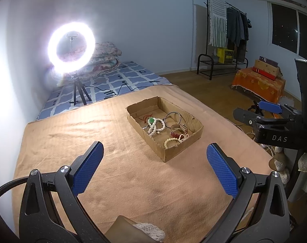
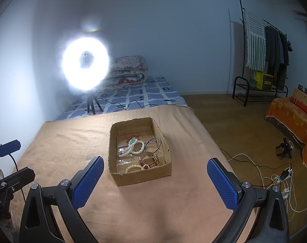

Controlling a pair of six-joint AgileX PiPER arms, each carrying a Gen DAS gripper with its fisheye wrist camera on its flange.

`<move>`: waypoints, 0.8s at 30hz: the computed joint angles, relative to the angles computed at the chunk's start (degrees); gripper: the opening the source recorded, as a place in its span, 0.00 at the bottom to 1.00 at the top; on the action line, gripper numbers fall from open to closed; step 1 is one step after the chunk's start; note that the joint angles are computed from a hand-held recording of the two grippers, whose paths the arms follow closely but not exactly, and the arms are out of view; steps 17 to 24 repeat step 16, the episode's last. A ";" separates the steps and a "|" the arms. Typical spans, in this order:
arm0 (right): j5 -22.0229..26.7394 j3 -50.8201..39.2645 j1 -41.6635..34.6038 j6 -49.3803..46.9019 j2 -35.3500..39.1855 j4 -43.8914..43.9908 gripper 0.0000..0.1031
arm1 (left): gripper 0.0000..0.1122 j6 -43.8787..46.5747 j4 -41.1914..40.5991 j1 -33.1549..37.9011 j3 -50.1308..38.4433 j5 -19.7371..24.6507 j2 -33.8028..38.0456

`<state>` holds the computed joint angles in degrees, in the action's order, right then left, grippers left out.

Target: Organize jewelry

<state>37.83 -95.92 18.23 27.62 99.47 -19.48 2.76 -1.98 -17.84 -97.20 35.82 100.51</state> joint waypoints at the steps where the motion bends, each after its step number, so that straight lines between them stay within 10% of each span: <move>1: 0.02 0.10 0.06 0.05 -0.03 -0.04 1.00 | 0.92 -0.14 0.04 -0.14 -0.13 0.10 0.06; 24: -0.11 1.20 -0.18 -0.20 -0.25 0.56 1.00 | 0.92 -0.90 1.28 0.00 1.59 -1.87 -0.33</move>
